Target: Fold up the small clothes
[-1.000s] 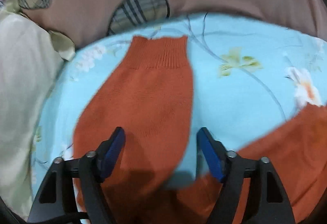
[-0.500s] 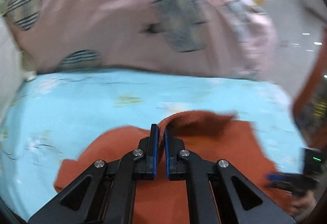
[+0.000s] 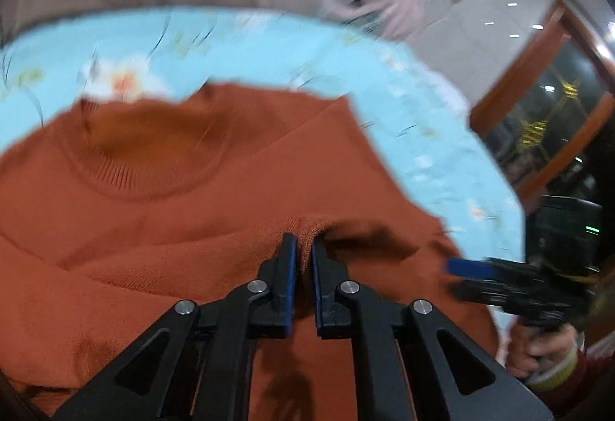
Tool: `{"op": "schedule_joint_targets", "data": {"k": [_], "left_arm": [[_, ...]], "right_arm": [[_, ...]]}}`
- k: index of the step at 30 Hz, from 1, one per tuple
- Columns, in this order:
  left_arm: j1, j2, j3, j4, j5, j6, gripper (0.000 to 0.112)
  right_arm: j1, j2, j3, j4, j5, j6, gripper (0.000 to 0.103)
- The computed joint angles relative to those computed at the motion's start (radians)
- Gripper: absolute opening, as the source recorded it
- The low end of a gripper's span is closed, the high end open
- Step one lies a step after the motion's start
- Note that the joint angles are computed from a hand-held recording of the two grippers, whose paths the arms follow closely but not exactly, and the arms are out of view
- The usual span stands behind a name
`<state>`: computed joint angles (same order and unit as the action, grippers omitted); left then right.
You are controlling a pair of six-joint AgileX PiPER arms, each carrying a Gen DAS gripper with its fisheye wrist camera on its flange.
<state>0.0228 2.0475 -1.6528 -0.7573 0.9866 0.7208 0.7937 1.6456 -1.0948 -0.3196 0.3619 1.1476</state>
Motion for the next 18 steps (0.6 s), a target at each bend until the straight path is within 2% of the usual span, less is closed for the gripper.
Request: {"op": "schedule_joint_targets", "data": {"k": [1, 3, 4, 6, 8, 13, 18], "left_arm": [[-0.006, 0.015, -0.007, 0.027, -0.016, -0.035, 0.012], [0.006, -0.001, 0.021, 0.034, -0.026, -0.050, 0.029], [0.020, -0.028, 0.064, 0.016, -0.036, -0.027, 0.033], [0.046, -0.103, 0.169, -0.013, -0.075, 0.029, 0.051], [0.082, -0.205, 0.303, -0.040, -0.141, 0.094, 0.057], [0.264, -0.399, 0.547, -0.051, -0.217, 0.173, 0.059], [0.423, -0.469, 0.660, 0.019, -0.347, 0.138, 0.059]], "right_arm": [[0.000, 0.005, -0.002, -0.010, -0.005, 0.005, 0.060], [-0.001, 0.017, -0.011, -0.015, -0.013, 0.003, 0.061], [-0.005, 0.030, -0.022, 0.001, -0.020, -0.020, 0.061], [-0.013, 0.055, -0.043, 0.042, -0.037, -0.067, 0.061], [-0.020, 0.082, -0.067, 0.087, -0.048, -0.114, 0.061], [-0.028, 0.150, -0.128, 0.132, -0.051, -0.161, 0.061], [-0.034, 0.211, -0.186, 0.156, -0.044, -0.191, 0.061]]}}
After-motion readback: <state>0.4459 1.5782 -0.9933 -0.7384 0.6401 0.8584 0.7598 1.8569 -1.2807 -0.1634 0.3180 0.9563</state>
